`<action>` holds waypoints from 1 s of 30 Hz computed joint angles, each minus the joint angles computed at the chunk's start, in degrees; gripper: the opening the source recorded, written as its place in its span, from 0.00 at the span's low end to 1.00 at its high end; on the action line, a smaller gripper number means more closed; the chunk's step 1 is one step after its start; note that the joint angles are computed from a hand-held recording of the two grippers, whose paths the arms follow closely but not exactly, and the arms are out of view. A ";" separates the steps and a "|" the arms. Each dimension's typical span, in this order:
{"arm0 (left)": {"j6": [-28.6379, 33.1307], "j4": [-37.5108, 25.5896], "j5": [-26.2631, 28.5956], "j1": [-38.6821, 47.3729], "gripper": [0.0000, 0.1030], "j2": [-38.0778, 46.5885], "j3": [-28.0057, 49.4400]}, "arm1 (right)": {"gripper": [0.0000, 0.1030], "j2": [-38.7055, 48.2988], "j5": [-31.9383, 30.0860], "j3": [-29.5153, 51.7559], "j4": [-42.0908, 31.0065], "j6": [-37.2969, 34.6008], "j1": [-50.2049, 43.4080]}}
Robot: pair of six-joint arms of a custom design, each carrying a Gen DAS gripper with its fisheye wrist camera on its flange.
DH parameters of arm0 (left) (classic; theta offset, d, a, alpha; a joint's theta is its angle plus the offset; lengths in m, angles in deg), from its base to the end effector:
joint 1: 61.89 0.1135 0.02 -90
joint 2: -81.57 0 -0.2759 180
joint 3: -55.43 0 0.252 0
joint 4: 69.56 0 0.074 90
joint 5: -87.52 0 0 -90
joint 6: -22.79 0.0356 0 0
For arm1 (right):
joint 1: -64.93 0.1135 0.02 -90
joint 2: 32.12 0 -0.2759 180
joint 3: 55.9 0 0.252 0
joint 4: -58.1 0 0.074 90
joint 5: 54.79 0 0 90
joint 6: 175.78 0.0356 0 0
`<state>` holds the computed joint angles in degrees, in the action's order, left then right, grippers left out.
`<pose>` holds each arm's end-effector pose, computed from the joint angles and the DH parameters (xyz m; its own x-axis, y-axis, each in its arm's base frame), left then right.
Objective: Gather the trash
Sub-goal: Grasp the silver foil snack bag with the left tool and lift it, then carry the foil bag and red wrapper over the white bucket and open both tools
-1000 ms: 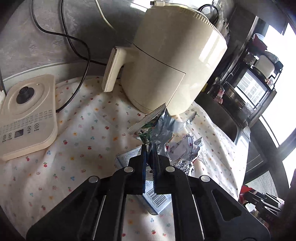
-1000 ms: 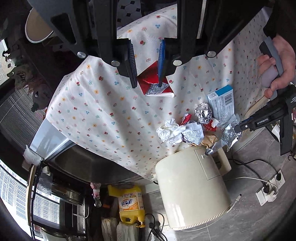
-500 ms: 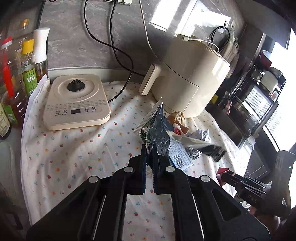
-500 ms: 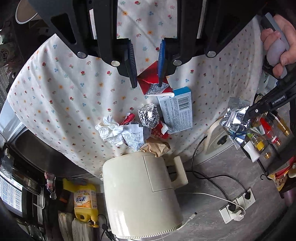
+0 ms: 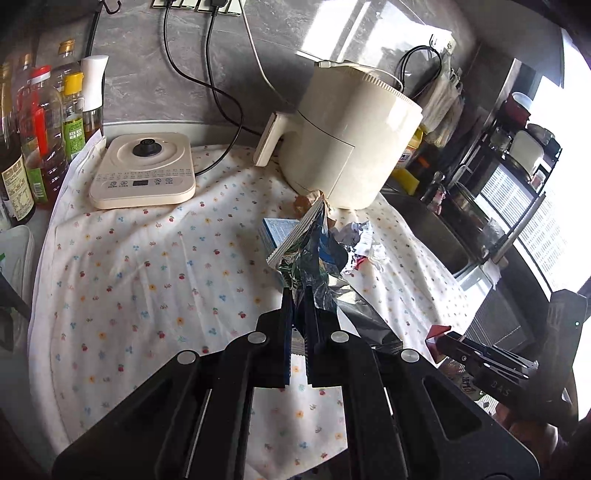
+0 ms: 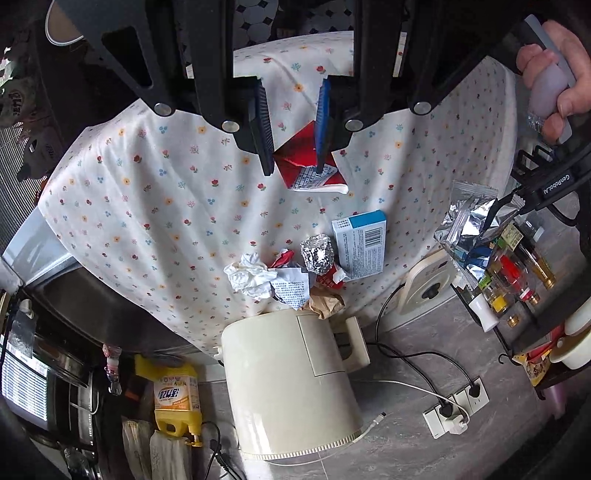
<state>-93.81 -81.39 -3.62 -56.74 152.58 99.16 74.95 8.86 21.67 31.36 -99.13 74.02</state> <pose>0.2382 0.0222 0.1898 -0.5147 -0.4959 -0.6994 -0.3753 0.8638 -0.3362 0.3719 0.0755 0.1651 -0.7098 -0.3231 -0.6259 -0.5643 0.7927 0.2307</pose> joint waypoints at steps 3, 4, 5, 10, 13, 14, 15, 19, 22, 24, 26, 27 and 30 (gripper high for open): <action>-4.39 -1.29 -5.49 -7.81 0.06 -0.38 0.05 | 0.21 -0.53 -2.37 -0.51 -2.23 -4.06 -5.53; -5.86 -1.62 -7.20 -10.35 0.06 -0.19 0.26 | 0.21 -0.31 -3.15 -0.28 -3.15 -5.30 -7.53; -7.26 -1.95 -8.91 -12.92 0.06 0.15 0.59 | 0.21 0.12 -3.90 0.13 -4.14 -6.50 -9.59; -13.86 -3.70 -16.53 -25.26 0.06 4.47 3.95 | 0.21 3.18 -6.32 2.49 -8.22 -12.61 -19.27; -17.23 -4.21 -19.45 -31.44 0.06 8.84 6.92 | 0.21 5.33 -7.67 4.02 -10.30 -16.27 -24.74; -18.16 -4.23 -20.24 -33.39 0.06 10.56 8.06 | 0.21 6.14 -8.01 4.70 -11.03 -17.54 -26.59; -18.96 -4.22 -20.87 -35.21 0.06 12.30 9.29 | 0.21 7.07 -8.36 5.58 -11.95 -18.75 -28.49; -21.04 -4.18 -22.25 -41.49 0.06 19.59 15.13 | 0.21 10.11 -9.04 8.37 -14.41 -23.00 -35.77; -21.14 -4.20 -21.93 -45.11 0.06 25.19 20.12 | 0.21 12.57 -9.37 11.19 -16.79 -25.87 -41.16; -21.34 -3.93 -21.19 -47.12 0.06 29.10 23.52 | 0.21 14.36 -9.19 13.19 -18.29 -27.56 -44.70; -21.57 -3.60 -19.87 -48.81 0.06 33.06 26.98 | 0.21 16.49 -8.69 15.43 -19.48 -28.89 -48.07; -21.60 -3.58 -19.28 -49.72 0.06 35.24 28.95 | 0.21 17.68 -8.39 16.63 -19.96 -29.36 -49.51; -21.32 -4.09 -16.91 -52.02 0.06 41.67 35.12 | 0.21 21.50 -7.49 20.84 -22.50 -30.70 -53.60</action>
